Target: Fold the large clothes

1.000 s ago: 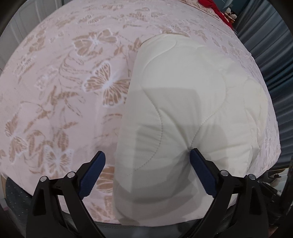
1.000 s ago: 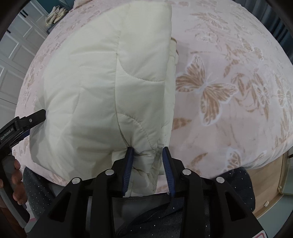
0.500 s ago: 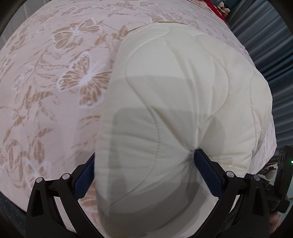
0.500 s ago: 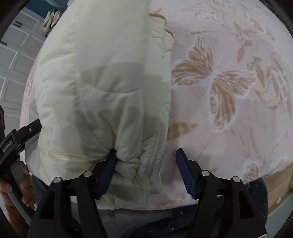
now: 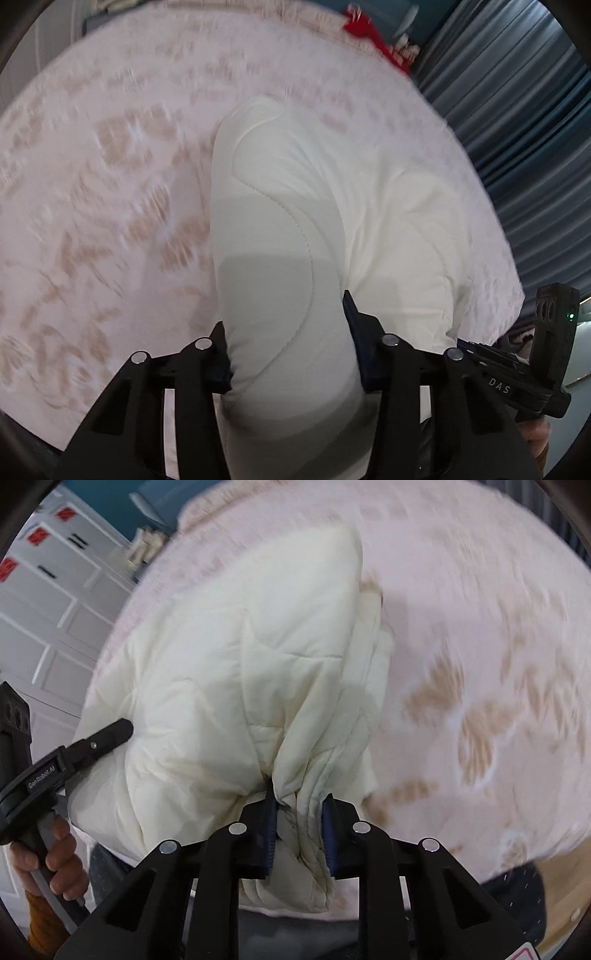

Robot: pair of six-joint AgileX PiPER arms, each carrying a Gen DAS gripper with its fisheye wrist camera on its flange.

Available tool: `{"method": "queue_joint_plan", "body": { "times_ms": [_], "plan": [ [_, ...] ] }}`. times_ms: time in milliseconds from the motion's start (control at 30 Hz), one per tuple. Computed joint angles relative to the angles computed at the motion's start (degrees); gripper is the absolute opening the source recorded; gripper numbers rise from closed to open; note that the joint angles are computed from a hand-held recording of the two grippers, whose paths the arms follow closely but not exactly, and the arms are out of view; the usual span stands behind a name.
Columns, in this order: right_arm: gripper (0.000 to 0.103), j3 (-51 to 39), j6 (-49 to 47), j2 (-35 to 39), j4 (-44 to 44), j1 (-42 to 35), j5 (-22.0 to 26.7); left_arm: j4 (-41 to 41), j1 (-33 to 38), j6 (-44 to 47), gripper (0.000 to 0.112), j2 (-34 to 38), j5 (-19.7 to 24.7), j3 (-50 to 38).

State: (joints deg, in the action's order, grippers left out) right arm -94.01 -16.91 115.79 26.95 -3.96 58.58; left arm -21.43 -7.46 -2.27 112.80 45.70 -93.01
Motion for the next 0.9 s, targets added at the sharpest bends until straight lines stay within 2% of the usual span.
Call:
{"method": "queue_joint_plan", "body": {
  "times_ms": [167,300,400,567,767,900],
  "plan": [
    [0.020,-7.99,1.93,2.42,0.35,5.17,-1.42,1.86,3.45,1.21,0.044,-4.69,-4.01,1.96],
    [0.020,-10.68,3.24,7.72,-0.79,7.70,-1.90,7.74,4.87,-3.17,0.045,-1.01,-2.13,-0.53],
    [0.020,-12.76,5.27,11.78,-2.80,8.80,-2.27,6.43,6.90,-3.10,0.045,2.82,0.12,-1.38],
    [0.020,-11.32,6.93,10.40,-3.82,9.77,-2.96,6.75,7.12,-2.87,0.046,2.25,-1.64,0.79],
    [0.019,-12.66,10.80,6.16,-5.59,11.35,-2.54,5.08,7.95,-2.43,0.046,1.22,1.07,-2.12],
    [0.019,-15.05,11.45,3.85,-6.08,11.36,-2.46,3.06,8.58,-0.60,0.046,-0.62,1.19,-3.57]
  ]
}}
